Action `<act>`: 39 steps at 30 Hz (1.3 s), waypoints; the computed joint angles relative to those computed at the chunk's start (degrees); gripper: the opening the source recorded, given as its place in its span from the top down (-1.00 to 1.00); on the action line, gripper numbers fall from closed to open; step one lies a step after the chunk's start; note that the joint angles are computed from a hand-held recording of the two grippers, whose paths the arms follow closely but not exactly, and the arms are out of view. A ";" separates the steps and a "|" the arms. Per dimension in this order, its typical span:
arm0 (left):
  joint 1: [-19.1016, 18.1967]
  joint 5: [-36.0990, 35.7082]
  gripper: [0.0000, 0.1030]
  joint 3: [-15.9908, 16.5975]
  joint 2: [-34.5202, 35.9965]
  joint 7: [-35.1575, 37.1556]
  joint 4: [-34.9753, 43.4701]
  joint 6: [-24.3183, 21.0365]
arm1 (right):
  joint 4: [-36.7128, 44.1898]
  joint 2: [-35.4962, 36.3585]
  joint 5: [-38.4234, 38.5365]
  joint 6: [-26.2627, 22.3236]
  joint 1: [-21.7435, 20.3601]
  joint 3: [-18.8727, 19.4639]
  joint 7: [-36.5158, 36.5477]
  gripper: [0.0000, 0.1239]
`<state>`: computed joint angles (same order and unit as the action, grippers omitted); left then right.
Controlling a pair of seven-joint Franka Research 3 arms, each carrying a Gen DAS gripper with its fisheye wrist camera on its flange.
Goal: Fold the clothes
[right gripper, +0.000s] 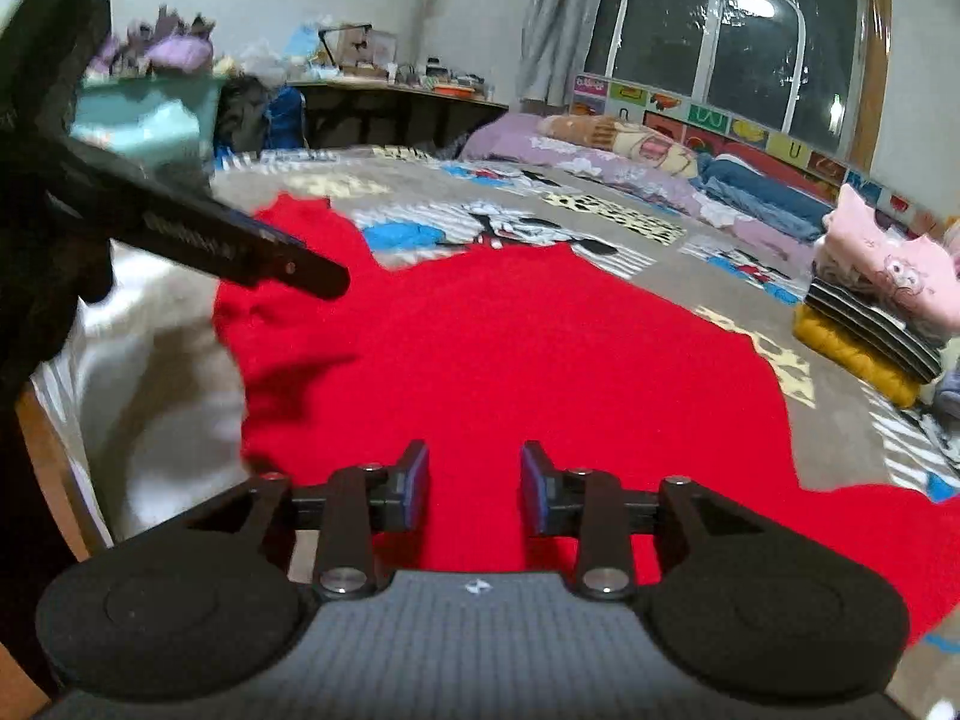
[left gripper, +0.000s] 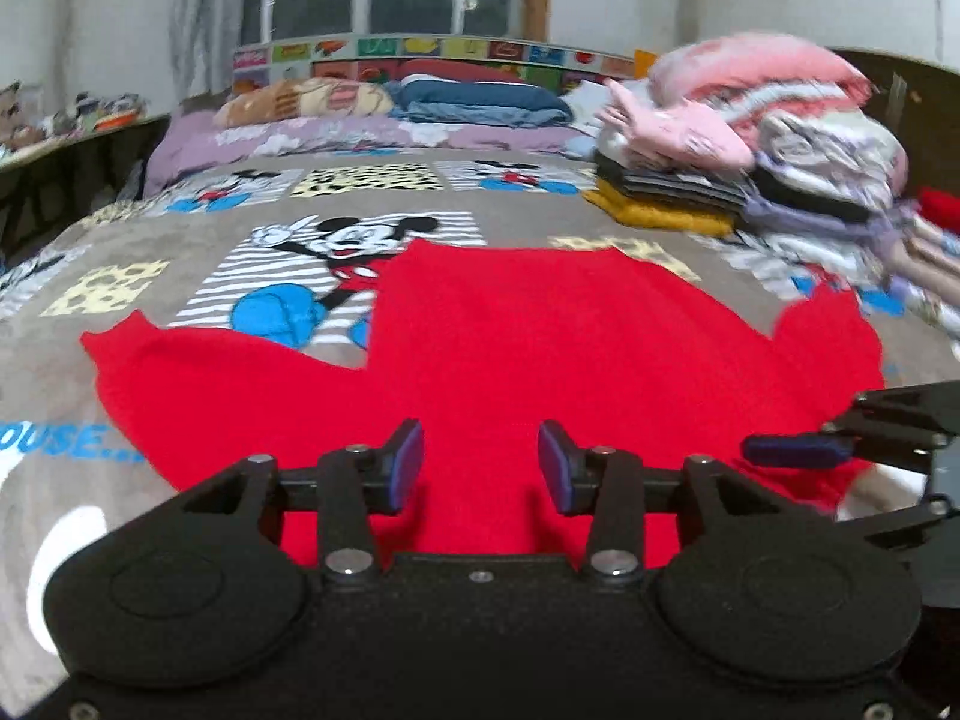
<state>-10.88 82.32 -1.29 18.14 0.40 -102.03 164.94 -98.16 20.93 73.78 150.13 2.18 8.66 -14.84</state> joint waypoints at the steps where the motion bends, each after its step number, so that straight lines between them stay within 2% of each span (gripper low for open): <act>1: 1.31 -3.33 0.03 -2.17 1.17 5.37 0.24 -1.38 | -0.55 -0.03 -1.71 -0.46 0.77 -1.04 2.19 0.38; 2: 0.63 -6.06 -0.01 -2.36 2.35 9.63 0.60 -3.45 | -1.48 -0.78 -0.31 0.10 -0.12 -0.08 0.62 0.38; 3: -1.66 -5.34 -0.01 -0.55 2.50 9.88 0.71 -4.83 | -2.38 -1.56 1.47 0.44 -0.46 0.21 -1.16 0.38; 4: -3.27 -0.84 -0.01 0.64 2.01 6.11 0.66 -5.62 | -3.26 -2.34 3.31 0.70 -0.66 0.32 -2.95 0.43; 6: -4.83 6.71 -0.01 0.96 0.55 0.42 0.32 -7.38 | -4.89 -4.16 9.78 -0.06 -1.59 0.49 -8.59 0.43; 7: -4.85 8.80 -0.01 0.40 0.25 -1.05 0.21 -7.99 | -5.66 -5.14 13.78 -1.08 -2.00 0.22 -11.79 0.43; 8: -5.04 8.76 -0.02 0.23 0.30 -0.83 0.21 -8.05 | -5.95 -5.34 14.46 -0.44 -1.43 -0.58 -11.61 0.41; 9: -3.61 4.70 -0.02 -1.51 1.16 3.41 0.57 -7.69 | -6.08 -5.44 13.35 0.23 -1.54 -0.65 -9.88 0.37; 10: -2.22 -2.19 -0.02 -3.10 2.68 9.77 1.05 -7.28 | -5.63 -4.58 8.23 -0.44 0.02 -2.72 -4.12 0.34; 11: -2.64 -5.08 -0.04 -2.68 3.20 12.12 1.14 -7.18 | -5.33 -3.78 4.02 -2.23 0.08 -3.57 0.04 0.31; 12: -3.48 -4.21 -0.04 -1.89 3.07 10.81 1.21 -7.46 | -4.93 -3.01 0.31 -4.00 -0.05 -4.19 3.48 0.30; 13: -3.82 -4.71 -0.04 -1.68 2.71 11.12 1.32 -7.81 | -5.74 -3.80 0.06 -3.77 -0.37 -3.92 2.91 0.29; 15: -5.45 1.25 -0.04 -0.18 1.89 4.39 1.26 -7.63 | -7.28 -5.60 0.58 -4.94 -1.27 -3.71 1.80 0.30; 17: -6.15 7.44 -0.04 -0.02 1.51 -1.90 1.50 -8.09 | -7.98 -6.75 1.72 -8.94 -2.67 -4.41 4.22 0.30; 19: -6.20 10.57 -0.05 -0.85 2.19 -3.64 2.56 -8.70 | -7.07 -6.48 1.44 -12.65 -3.74 -5.65 11.56 0.30; 23: -6.75 10.54 -0.05 -2.18 4.45 -0.72 5.45 -9.39 | -3.47 -4.03 5.35 -16.23 -6.49 -6.92 24.35 0.29; 26: -7.99 9.91 -0.09 -2.58 6.13 1.99 7.38 -9.33 | 0.02 -0.50 7.56 -16.07 -8.49 -6.95 31.49 0.29; 30: -10.22 8.97 -0.11 -2.43 9.30 7.41 11.24 -8.59 | 5.49 5.43 8.77 -15.54 -11.58 -6.28 45.07 0.27; 32: -11.55 8.31 -0.12 -2.05 11.20 10.43 13.44 -8.30 | 7.36 7.61 9.79 -15.27 -13.42 -5.36 48.47 0.28; 39: -16.29 3.22 -0.13 0.45 18.09 23.98 21.69 -8.32 | 13.03 12.87 12.32 -14.77 -17.71 -2.44 51.39 0.28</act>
<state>-27.17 85.54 -0.84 36.23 24.38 -80.33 156.61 -85.13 33.80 86.09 135.35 -15.52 6.22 36.55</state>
